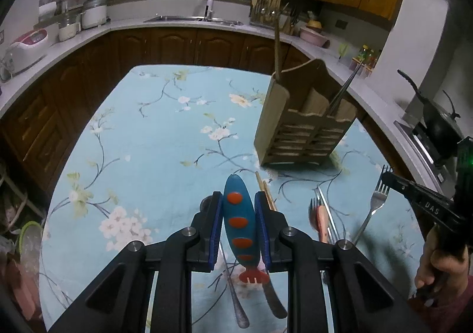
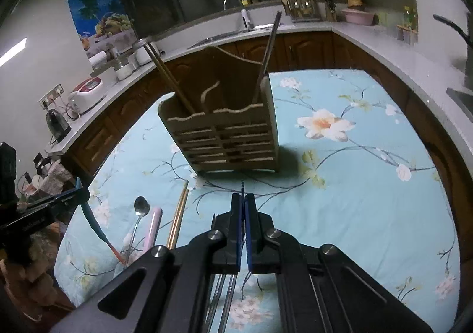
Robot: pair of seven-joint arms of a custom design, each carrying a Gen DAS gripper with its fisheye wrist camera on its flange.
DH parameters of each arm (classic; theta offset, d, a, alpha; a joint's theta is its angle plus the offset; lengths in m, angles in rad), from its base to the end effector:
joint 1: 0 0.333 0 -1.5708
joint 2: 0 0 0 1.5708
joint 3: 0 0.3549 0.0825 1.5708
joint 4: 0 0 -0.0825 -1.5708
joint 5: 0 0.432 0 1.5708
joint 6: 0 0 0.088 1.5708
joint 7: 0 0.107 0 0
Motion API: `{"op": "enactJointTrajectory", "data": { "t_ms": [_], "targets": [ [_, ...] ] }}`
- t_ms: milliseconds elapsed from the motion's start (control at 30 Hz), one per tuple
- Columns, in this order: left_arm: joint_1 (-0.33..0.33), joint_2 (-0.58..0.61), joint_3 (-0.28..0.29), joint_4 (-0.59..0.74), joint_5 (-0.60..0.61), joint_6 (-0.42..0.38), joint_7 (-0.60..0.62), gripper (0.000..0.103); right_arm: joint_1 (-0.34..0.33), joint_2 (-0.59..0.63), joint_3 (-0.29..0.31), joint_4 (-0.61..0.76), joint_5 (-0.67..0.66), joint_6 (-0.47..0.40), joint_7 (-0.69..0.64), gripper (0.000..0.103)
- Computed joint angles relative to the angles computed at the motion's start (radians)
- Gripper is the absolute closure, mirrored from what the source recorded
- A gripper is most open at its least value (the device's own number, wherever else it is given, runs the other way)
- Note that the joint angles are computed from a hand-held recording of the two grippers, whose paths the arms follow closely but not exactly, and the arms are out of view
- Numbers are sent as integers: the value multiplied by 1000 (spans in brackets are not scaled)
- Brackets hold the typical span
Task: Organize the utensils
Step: 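Lift both held utensils and carry them above the wooden utensil holder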
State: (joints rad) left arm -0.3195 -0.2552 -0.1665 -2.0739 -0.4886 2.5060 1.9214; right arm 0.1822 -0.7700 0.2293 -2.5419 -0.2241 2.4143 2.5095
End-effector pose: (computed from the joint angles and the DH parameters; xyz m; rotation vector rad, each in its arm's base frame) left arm 0.4975 -0.2701 0.6415 -1.3503 2.4216 -1.0954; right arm 0.3526 0.1720 0.5986 -1.3738 2.1140 -0.5705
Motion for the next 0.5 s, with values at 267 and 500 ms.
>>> {"op": "enactJointTrajectory", "data": {
  "t_ms": [267,500],
  "targets": [
    [-9,-9,8,25,-28,4,25,83,-27,-9,12,31,-45,-5,-2,101],
    [-11,-12,7,37,-39,18,24,83,-54,-20,19,44,-80,3,-5,101]
  ]
}}
